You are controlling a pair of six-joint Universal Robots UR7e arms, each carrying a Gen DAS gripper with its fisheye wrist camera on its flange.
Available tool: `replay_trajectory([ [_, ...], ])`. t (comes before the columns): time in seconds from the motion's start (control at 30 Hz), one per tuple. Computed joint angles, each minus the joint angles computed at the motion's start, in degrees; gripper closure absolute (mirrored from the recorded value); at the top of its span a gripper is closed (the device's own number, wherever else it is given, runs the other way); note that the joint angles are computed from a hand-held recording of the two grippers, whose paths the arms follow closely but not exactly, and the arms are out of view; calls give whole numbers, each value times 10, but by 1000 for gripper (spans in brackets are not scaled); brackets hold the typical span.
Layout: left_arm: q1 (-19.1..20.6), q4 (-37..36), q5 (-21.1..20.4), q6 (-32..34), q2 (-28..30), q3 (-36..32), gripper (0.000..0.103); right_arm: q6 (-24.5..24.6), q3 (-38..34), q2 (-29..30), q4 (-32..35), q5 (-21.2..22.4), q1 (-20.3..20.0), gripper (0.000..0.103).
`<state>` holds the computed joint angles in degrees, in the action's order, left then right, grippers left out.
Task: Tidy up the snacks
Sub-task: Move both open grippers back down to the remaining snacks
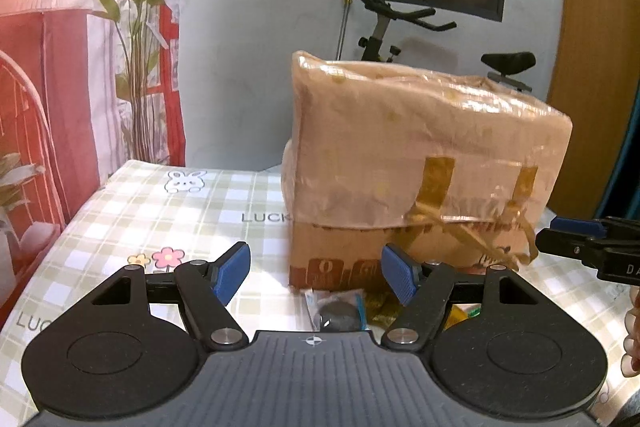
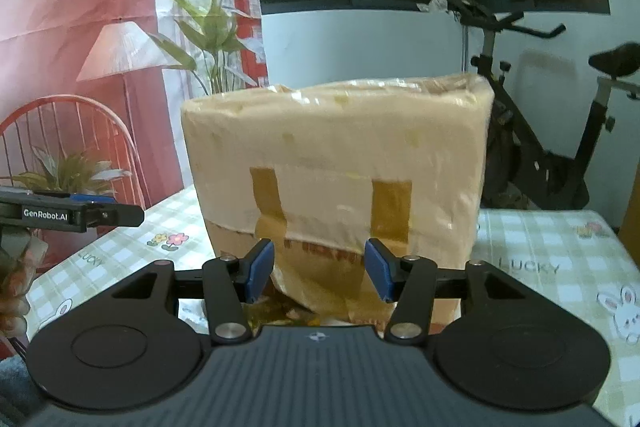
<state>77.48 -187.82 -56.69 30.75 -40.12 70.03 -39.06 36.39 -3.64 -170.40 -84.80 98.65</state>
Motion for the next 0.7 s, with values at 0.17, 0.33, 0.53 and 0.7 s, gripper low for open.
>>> replay_trajectory([
  [0.17, 2, 2, 8, 1, 2, 5, 28, 5, 19, -6, 1, -7, -6, 49],
  [0.33, 6, 15, 15, -9, 4, 7, 28, 8, 33, -8, 9, -24, -11, 49],
  [0.53, 11, 27, 18, -28, 3, 15, 28, 18, 17, 1, 59, -64, -12, 49],
  [0.7, 14, 35, 19, -43, 0, 25, 28, 21, 21, 2, 94, -76, -11, 49],
])
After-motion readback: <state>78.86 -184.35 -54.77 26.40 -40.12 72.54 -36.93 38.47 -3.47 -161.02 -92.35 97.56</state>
